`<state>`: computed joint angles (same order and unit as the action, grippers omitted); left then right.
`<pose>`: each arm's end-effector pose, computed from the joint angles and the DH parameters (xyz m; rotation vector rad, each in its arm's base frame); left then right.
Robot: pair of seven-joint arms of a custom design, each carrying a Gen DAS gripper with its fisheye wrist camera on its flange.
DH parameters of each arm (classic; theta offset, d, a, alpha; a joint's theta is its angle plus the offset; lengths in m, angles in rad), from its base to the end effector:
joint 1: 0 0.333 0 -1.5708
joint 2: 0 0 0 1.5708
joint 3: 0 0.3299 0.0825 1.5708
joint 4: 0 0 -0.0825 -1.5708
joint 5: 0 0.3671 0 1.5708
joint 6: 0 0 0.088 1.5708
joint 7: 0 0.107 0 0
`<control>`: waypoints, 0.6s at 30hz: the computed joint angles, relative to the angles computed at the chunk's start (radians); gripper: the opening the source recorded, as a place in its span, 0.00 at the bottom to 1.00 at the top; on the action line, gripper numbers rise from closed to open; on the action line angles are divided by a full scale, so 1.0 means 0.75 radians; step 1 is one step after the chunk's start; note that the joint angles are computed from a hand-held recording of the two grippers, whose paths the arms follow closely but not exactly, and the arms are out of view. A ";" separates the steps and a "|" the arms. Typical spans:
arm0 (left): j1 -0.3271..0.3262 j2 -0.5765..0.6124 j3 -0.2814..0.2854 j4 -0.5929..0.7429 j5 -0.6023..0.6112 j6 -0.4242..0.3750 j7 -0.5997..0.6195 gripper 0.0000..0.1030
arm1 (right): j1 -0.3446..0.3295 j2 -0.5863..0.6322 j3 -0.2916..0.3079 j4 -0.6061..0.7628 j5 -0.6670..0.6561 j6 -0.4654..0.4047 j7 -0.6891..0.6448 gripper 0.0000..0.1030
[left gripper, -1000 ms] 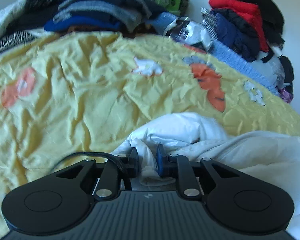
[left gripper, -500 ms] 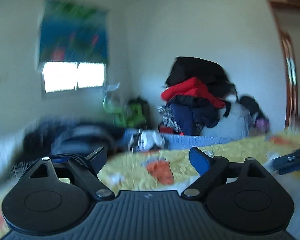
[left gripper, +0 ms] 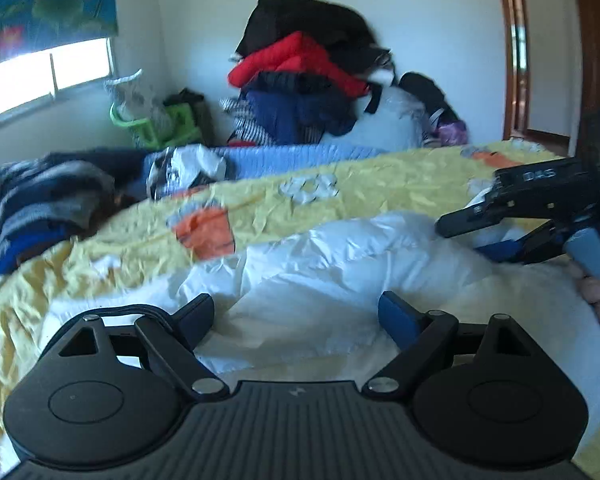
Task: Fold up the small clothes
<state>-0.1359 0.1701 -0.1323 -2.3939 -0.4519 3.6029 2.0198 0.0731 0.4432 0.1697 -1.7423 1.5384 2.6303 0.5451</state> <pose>0.5290 -0.0856 0.3958 -1.4442 1.7416 -0.8411 0.6640 0.1249 0.3752 -1.4252 1.4992 0.1302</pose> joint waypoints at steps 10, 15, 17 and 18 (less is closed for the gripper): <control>0.181 0.173 -0.095 0.133 0.156 -0.100 -0.198 0.99 | -0.016 0.122 0.027 0.119 -0.099 0.052 0.036 0.58; 0.237 0.230 -0.118 0.130 0.298 -0.018 -0.345 1.00 | -0.064 0.177 0.079 0.157 -0.019 0.081 -0.036 0.38; 0.234 0.247 -0.110 0.126 0.326 0.018 -0.384 1.00 | -0.054 0.181 0.083 0.152 0.039 0.136 -0.089 0.24; 0.180 0.256 -0.068 0.128 0.286 0.037 -0.353 1.00 | -0.048 0.177 0.081 0.147 0.057 0.148 -0.104 0.23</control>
<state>-0.0009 0.3618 -0.1831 -2.2982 -0.2376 3.6309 1.7549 0.0371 0.5760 0.2304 -1.6319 1.5811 2.7412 0.4672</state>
